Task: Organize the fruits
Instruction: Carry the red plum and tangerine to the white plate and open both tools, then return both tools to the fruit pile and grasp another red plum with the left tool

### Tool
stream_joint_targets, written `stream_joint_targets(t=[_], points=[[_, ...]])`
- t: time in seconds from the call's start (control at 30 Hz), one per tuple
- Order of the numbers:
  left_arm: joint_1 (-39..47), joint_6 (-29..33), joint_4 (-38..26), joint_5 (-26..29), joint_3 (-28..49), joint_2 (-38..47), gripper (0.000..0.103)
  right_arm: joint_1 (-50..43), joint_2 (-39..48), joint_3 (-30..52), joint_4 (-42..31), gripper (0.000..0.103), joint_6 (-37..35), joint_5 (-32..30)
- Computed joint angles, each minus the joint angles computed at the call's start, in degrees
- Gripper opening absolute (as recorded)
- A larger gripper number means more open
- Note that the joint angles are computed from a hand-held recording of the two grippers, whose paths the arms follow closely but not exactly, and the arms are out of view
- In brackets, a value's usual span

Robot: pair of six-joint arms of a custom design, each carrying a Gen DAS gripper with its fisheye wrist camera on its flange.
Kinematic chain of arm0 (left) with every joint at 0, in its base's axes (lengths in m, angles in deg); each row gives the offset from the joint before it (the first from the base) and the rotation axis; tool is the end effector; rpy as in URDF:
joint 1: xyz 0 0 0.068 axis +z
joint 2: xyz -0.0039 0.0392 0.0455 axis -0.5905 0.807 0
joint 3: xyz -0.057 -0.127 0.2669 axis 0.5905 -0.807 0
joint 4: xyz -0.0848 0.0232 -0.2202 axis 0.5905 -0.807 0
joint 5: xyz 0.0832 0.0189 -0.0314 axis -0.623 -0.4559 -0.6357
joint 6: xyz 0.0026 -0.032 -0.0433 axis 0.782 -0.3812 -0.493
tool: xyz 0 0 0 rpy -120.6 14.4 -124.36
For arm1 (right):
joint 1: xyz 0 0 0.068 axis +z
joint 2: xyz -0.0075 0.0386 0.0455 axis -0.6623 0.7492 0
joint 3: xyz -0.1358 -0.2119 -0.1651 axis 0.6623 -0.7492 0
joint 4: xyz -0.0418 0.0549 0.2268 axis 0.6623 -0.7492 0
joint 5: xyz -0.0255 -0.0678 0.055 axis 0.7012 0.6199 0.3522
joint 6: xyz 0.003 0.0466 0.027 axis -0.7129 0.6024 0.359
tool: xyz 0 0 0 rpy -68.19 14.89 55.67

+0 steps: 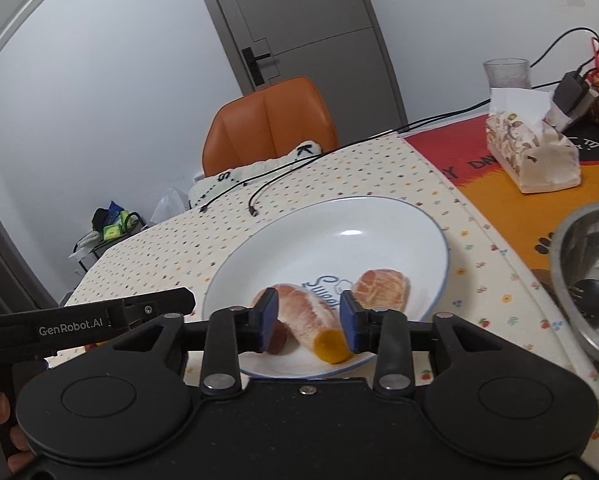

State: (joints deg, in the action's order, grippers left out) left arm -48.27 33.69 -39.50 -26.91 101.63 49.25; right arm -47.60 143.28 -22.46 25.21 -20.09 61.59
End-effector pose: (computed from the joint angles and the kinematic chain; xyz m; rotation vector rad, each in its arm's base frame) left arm 0.3576 -0.0909 0.1364 0.5187 2.1558 -0.5378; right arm 0.2601 -0.0242 0.1150 0.3788 2.0638 0.2328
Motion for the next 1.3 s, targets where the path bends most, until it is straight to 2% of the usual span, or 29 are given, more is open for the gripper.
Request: stream_joint_targets(t=[0.13,0.6,0.83,1.3], points=[[1.90,0.70,0.76,-0.56,-1.04,-0.32,0.078,2.00,-0.03,0.47,-0.31,0.047,0.23,1.13],[9.74,1.94,0.96,0.73,-2.21,0.28,0.080,8.02,0.51,2.60,-0.98,0.071,1.62,4.93],[13.17,2.39,0.58,1.57,-1.83,0.88,0.080,10.99,0.94,4.00,-2.02,0.075,1.88,6.61],[18.54,1.03,1.57,2.66,-0.54,2.95,0.079,16.13,2.35,8.95,-6.22,0.075,0.86,7.19]])
